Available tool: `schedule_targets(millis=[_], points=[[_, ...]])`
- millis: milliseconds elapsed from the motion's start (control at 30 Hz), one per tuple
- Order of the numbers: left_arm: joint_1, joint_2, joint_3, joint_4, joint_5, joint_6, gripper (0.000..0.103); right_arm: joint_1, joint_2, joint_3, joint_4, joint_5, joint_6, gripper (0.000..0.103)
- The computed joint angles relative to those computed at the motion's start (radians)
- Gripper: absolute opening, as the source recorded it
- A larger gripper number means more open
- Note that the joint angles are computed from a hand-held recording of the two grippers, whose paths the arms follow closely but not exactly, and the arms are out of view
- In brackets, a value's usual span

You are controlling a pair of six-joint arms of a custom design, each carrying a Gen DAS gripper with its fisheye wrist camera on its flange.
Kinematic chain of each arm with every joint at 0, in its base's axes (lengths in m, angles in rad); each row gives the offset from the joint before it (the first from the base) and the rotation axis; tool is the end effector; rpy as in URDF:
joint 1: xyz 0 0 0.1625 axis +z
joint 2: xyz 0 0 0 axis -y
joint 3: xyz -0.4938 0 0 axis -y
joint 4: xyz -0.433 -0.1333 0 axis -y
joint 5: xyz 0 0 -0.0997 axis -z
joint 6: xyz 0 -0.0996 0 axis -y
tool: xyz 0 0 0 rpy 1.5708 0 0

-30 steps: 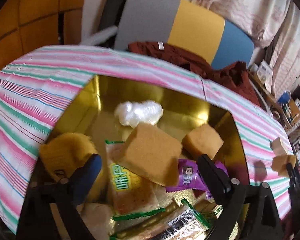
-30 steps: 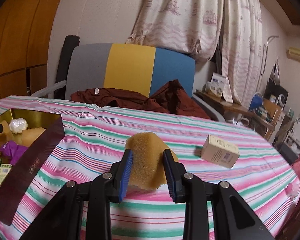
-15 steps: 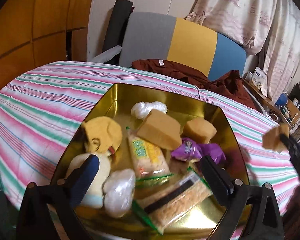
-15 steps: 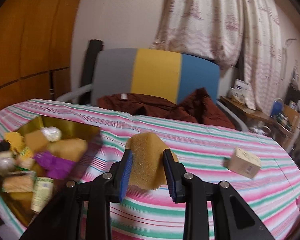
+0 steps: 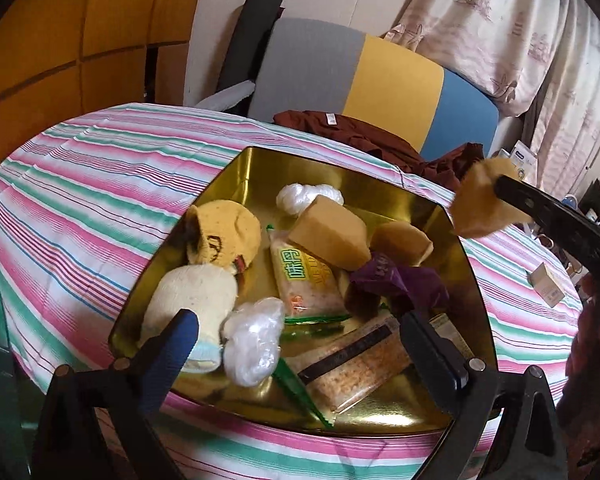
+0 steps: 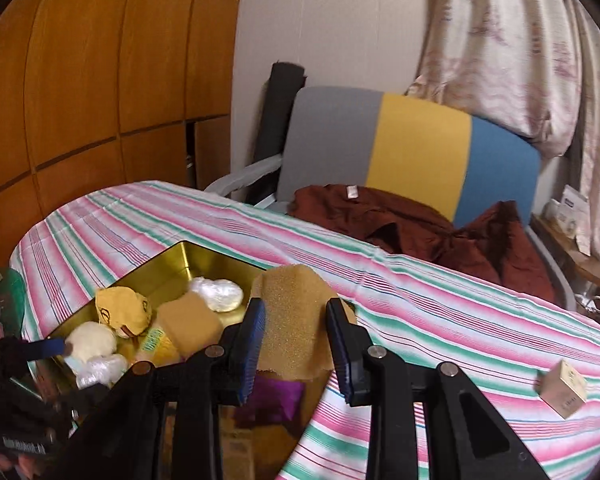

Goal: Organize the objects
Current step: 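Lower the right tool's yellow sponge into the gold tray and open it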

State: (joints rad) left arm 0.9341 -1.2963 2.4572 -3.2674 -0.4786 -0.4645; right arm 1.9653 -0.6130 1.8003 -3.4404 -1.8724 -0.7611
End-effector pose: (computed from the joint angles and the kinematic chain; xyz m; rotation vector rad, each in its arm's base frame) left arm -0.0688 -0.4659 0.2521 -0.1747 2.2015 -1.2021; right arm 0.3660 -0.6094 0.0341 1.3051 -2.2589 0.8372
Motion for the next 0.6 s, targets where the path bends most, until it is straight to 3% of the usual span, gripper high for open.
schedule_targets(millis=[500, 600], points=[[-0.003, -0.033, 0.021, 0.008, 0.05, -0.011, 0.101, 0.036, 0.153, -0.267, 0.336, -0.122, 0.129, 0.032], [-0.002, -0.039, 0.022, 0.009, 0.051, -0.01, 0.101, 0.034, 0.175, -0.297, 0.367, -0.129, 0.141, 0.04]])
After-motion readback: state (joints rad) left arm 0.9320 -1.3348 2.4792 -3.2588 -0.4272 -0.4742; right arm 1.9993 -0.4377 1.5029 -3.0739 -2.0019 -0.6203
